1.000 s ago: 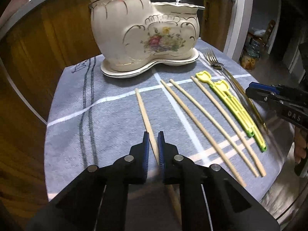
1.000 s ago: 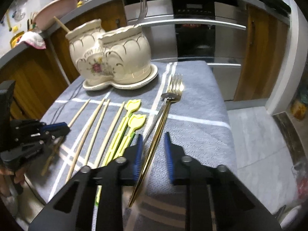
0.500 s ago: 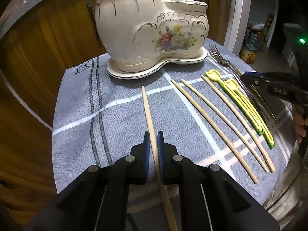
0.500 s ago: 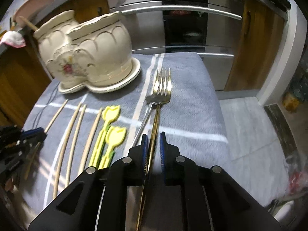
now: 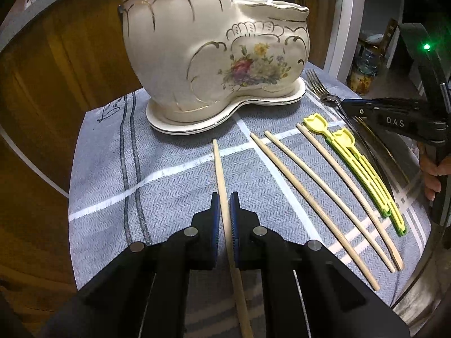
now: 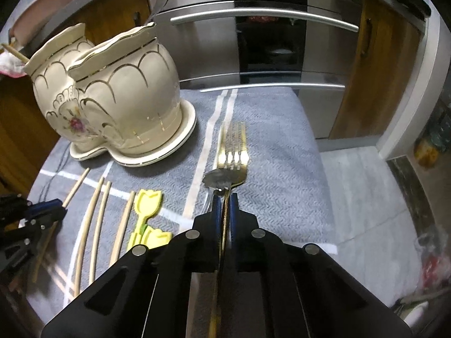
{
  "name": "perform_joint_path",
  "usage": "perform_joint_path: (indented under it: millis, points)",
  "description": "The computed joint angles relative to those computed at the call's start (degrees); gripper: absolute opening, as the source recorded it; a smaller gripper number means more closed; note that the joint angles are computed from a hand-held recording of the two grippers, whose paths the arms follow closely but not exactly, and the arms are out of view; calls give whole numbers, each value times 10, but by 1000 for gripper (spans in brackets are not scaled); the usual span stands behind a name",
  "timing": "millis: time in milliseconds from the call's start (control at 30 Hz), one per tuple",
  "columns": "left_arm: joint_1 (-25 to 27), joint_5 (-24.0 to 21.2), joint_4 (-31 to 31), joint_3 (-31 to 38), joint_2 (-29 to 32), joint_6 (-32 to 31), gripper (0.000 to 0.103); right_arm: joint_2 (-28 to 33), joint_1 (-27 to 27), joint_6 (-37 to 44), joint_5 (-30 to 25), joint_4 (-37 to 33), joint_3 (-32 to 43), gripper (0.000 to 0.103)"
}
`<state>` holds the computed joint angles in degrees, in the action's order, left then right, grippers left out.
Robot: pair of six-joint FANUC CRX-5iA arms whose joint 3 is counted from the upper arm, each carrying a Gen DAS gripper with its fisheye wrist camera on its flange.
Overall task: Organize utensils
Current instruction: 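Lower the chopstick into the tall cup while the right tool drops the gold fork in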
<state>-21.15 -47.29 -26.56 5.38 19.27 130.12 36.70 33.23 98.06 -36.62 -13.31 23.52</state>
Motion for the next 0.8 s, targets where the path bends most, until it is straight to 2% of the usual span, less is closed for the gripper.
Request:
perform_joint_path:
  millis: [267, 400, 567, 700, 800]
  points:
    - [-7, 23, -27, -17, -13, 36, 6, -33, -5, 47, 72, -39, -43, 6]
    - [-15, 65, -53, -40, -39, 69, 6, -61, -6, 73, 130, -61, -82, 6]
    - [-20, 74, -70, -42, -46, 81, 6, -88, -9, 116, 198, -102, -116, 6]
    - [-19, 77, -68, -42, -44, 82, 6, -91, -9, 111, 218, -98, -121, 6]
    - [-16, 101, -71, -56, -55, 83, 6, -97, -18, 157, 209, -152, -116, 6]
